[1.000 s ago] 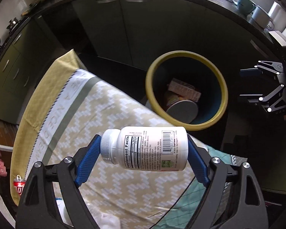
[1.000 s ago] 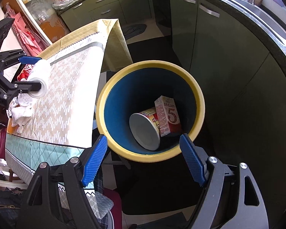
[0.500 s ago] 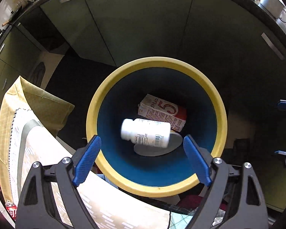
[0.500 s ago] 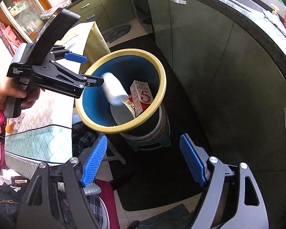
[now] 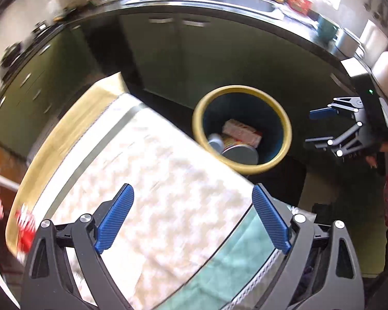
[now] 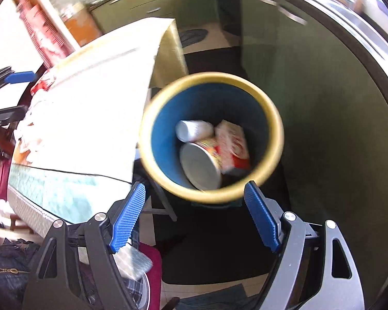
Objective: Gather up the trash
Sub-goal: 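Reach the right gripper to the clear water bottle and grasp it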
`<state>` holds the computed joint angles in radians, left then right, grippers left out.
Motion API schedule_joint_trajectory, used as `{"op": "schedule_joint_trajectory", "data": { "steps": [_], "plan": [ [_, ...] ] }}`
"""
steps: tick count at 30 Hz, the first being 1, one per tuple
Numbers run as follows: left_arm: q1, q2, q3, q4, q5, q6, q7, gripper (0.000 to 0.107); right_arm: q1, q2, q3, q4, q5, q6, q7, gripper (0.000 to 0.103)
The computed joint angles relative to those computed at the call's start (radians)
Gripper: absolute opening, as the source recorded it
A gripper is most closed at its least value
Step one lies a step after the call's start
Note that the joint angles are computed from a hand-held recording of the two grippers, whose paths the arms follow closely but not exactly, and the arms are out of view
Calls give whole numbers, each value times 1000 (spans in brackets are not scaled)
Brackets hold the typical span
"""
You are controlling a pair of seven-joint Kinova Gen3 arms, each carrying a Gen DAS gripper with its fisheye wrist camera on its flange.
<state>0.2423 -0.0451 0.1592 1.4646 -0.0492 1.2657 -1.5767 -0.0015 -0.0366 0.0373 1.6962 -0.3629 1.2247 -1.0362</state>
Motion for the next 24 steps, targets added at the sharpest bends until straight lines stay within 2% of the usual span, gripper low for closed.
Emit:
{"op": "schedule_joint_trajectory", "data": {
  "steps": [4,6,10,12,16,20,22,24],
  "plan": [
    [9,-185,-157,126,-14,22,8,88,-91,39,-109,-90,8,23,-45,78],
    [-66,-278,-178,196,-26,25,4,88,-131,83,-178,-175,19,65,-68,78],
    [-241,-405,-227,300,0,59,-64,88,-311,194,-251,-359,64,121,-138,78],
    [-275,-454,-275,341,0,77,-94,88,-404,256,-276,-451,88,130,-173,78],
    [-318,-510,-357,402,20,91,-155,88,-588,389,-250,-637,129,160,-204,78],
    [-345,-536,-381,434,26,92,-199,88,-770,517,-117,-822,173,235,-235,78],
    [-347,-538,-397,440,40,92,-220,88,-819,577,-58,-915,167,306,-232,77],
    [-349,-538,-411,444,51,91,-242,88,-832,635,-54,-1007,190,378,-240,77]
  ]
}}
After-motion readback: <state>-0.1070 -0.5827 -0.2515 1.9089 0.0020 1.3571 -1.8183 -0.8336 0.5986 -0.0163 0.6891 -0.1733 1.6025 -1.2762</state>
